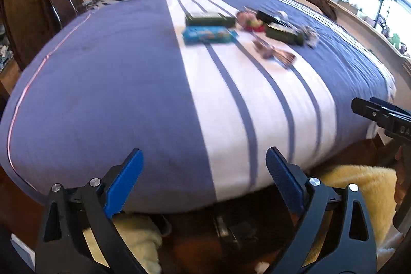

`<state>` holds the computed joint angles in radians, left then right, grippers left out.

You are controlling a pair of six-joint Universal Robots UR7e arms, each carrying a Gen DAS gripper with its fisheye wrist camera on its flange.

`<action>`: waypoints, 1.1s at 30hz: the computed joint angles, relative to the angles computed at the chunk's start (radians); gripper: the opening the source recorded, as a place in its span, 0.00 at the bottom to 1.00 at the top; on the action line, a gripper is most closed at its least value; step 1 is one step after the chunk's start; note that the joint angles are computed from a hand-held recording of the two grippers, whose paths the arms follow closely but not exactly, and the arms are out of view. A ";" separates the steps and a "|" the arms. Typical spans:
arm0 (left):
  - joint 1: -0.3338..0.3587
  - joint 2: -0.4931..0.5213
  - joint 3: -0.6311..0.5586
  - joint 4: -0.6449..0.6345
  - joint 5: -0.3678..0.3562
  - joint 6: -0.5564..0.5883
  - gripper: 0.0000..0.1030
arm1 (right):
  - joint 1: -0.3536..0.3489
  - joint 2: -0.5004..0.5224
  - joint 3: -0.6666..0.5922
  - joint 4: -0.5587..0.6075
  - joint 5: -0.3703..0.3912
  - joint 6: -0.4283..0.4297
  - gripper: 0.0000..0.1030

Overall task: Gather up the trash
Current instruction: 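Raise both tools back over the bed toward the remaining items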

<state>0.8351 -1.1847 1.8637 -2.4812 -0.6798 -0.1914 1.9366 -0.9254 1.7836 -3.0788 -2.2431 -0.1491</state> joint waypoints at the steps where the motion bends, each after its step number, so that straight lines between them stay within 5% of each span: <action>1: 0.006 0.011 -0.018 0.000 0.004 0.006 0.88 | 0.003 0.017 -0.030 0.007 0.014 -0.013 0.89; 3: 0.022 0.027 -0.048 -0.002 0.014 0.022 0.88 | 0.002 0.046 -0.079 0.023 0.045 -0.027 0.89; 11: 0.074 0.090 -0.159 0.023 0.005 0.057 0.91 | -0.009 0.184 -0.302 0.172 0.134 -0.048 0.61; 18: 0.109 0.155 -0.244 0.010 -0.020 0.103 0.91 | -0.017 0.276 -0.417 0.230 0.120 -0.083 0.20; 26: 0.134 0.279 -0.411 -0.021 -0.079 0.193 0.91 | -0.024 0.266 -0.397 0.111 0.044 -0.104 0.16; 33: 0.150 0.407 -0.594 0.030 -0.102 0.206 0.91 | -0.048 0.220 -0.349 0.069 0.058 -0.090 0.16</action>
